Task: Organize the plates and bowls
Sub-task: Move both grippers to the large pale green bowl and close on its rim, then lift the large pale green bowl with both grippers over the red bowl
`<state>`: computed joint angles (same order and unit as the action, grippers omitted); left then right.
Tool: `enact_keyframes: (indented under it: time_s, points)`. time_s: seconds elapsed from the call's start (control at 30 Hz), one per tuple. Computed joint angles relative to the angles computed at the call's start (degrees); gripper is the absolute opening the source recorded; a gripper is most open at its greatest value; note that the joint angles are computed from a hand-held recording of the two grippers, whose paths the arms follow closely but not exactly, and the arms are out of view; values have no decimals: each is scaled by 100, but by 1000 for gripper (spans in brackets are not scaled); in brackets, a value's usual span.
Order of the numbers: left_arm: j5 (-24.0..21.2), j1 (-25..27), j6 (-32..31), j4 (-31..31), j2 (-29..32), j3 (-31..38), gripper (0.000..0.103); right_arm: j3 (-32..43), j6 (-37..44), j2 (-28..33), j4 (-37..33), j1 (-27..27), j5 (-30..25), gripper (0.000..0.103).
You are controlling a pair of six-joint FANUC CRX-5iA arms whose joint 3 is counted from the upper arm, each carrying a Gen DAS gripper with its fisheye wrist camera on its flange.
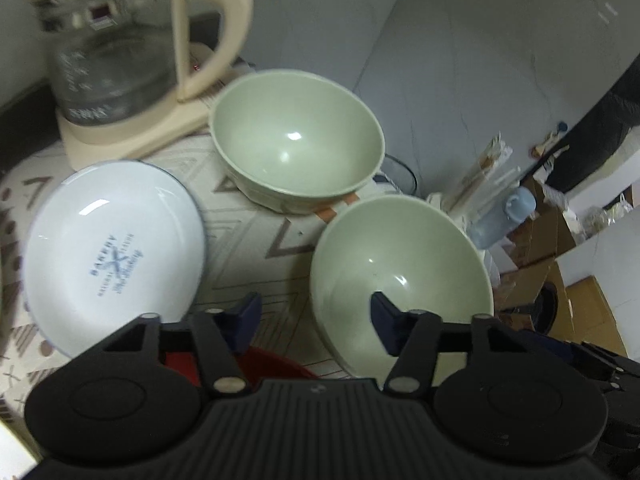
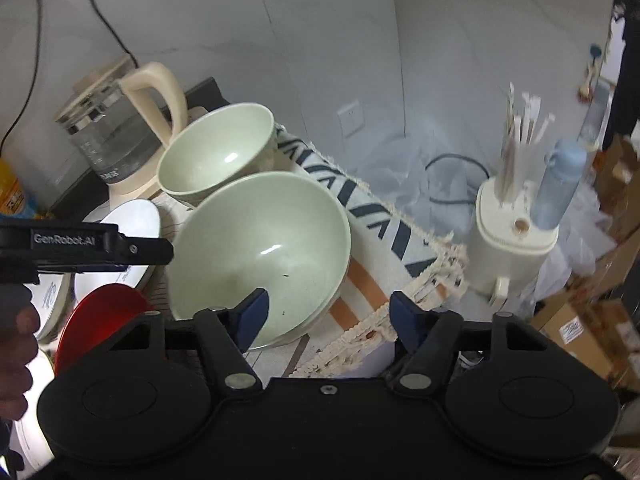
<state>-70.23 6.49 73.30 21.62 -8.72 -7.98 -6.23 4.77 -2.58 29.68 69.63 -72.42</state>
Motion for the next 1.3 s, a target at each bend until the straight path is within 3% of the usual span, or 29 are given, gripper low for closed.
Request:
enact_keyframes:
  time_s: [0.1, 0.27, 0.37, 0.47, 0.83, 1.3]
  points:
    - [-82, -76, 133, -52, 212, 98, 43, 38, 11, 69, -262, -152, 54, 47]
    - [-112, -186, 252, -124, 471, 205, 25, 17, 40, 95, -603, -370, 282, 43]
    - [-208, -246, 436, -205, 618, 314, 15, 49, 210, 165, -755, -510, 413, 35]
    - [-208, -321, 561, -316, 662, 388, 14, 79, 434, 211, -979, -663, 631, 22]
    - [-90, -305, 1055, -523, 281, 434, 14, 330, 1049, 301, -1028, -754, 685, 20]
    - [56, -121, 1380, -467, -235, 416, 14, 500, 1333, 205, -492, -650, 819, 20]
